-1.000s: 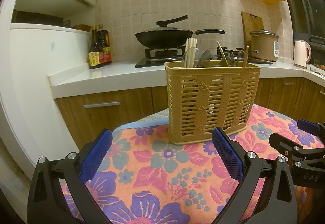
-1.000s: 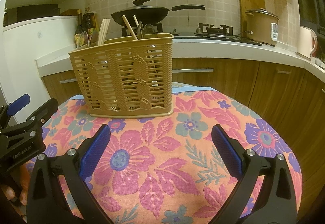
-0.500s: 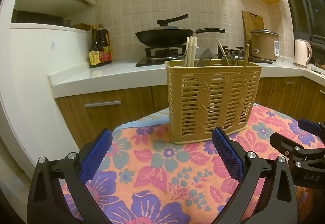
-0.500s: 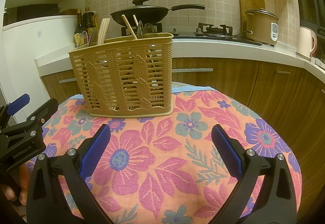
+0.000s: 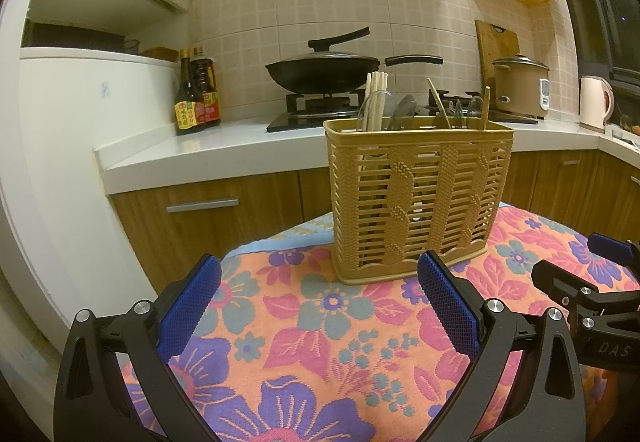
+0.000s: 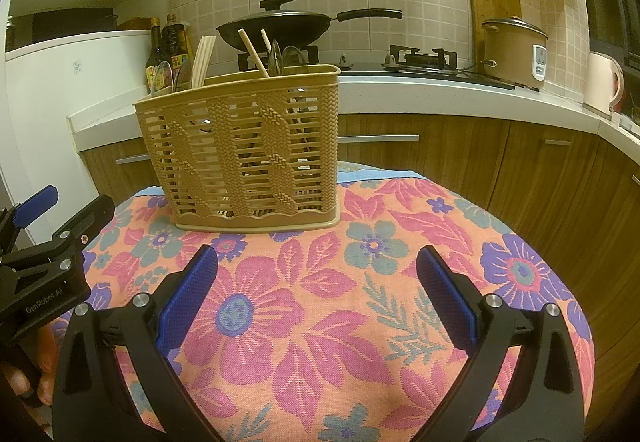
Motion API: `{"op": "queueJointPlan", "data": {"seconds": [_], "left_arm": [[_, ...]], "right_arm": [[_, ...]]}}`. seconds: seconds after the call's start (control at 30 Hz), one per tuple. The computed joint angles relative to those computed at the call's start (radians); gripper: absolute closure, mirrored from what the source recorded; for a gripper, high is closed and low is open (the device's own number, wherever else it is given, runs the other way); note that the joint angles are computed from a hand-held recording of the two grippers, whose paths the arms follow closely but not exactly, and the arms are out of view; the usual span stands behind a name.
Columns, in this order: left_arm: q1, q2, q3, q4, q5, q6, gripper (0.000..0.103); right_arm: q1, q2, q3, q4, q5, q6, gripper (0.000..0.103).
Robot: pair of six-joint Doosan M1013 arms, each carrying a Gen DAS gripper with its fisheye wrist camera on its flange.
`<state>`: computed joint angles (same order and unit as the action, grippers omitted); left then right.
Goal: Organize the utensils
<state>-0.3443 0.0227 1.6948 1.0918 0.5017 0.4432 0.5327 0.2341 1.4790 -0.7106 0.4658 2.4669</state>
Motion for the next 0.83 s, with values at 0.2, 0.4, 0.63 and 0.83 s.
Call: {"op": "queueJointPlan", "data": {"seconds": [0.2, 0.4, 0.63, 0.83], "left_arm": [[0.000, 0.000, 0.001, 0.007, 0.004, -0.006, 0.008], [-0.007, -0.002, 0.008, 0.076, 0.023, -0.071, 0.008], [0.001, -0.005, 0.005, 0.024, 0.004, -0.029, 0.007], [0.010, -0.004, 0.000, -0.030, 0.000, 0.007, 0.007]], "right_arm": [[0.000, 0.000, 0.000, -0.001, 0.000, 0.001, 0.008], [0.000, -0.001, 0.000, 0.001, 0.000, 0.000, 0.008], [0.000, -0.001, 0.000, -0.002, 0.000, 0.002, 0.008], [0.000, 0.000, 0.000, 0.001, 0.002, 0.002, 0.008]]}}
